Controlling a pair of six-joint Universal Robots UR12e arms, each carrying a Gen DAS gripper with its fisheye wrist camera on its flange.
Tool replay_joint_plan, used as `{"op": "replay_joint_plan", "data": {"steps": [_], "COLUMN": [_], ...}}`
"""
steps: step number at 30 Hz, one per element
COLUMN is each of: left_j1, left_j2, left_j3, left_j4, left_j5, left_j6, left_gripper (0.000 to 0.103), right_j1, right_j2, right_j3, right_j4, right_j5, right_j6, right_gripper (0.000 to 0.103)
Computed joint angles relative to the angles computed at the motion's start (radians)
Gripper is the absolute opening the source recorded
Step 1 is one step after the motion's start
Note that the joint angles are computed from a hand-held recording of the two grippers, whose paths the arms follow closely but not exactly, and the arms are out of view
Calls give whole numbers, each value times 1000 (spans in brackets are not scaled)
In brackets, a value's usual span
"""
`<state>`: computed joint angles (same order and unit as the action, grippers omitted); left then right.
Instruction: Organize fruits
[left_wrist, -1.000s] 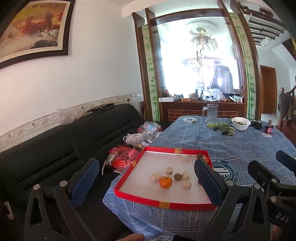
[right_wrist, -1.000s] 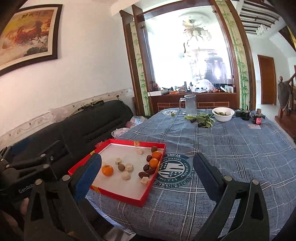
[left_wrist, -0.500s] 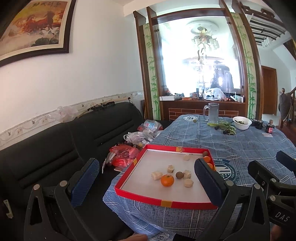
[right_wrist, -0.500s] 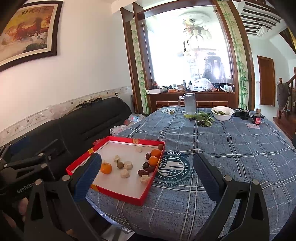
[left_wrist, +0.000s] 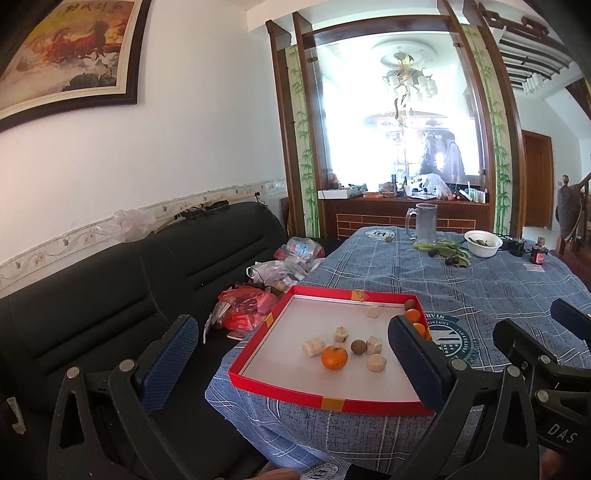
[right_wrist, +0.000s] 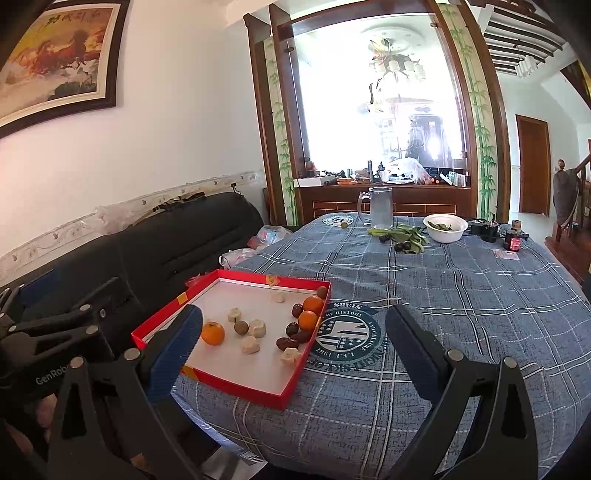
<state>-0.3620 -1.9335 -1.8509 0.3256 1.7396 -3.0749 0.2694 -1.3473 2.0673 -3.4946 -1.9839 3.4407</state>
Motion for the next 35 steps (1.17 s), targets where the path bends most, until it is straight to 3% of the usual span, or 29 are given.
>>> {"op": "replay_joint_plan", "data": {"steps": [35], "left_j1": [-15], "left_j2": [-3], "left_j3": [1], "left_j4": [5], "left_j5": [-4], "left_j6": [-14], "left_gripper": [103], "right_j1": [-15], "right_j2": [-2], "right_j3": [5], "right_j4": [5], "right_j5": [32], "right_j6": [-29], "right_gripper": [99]}}
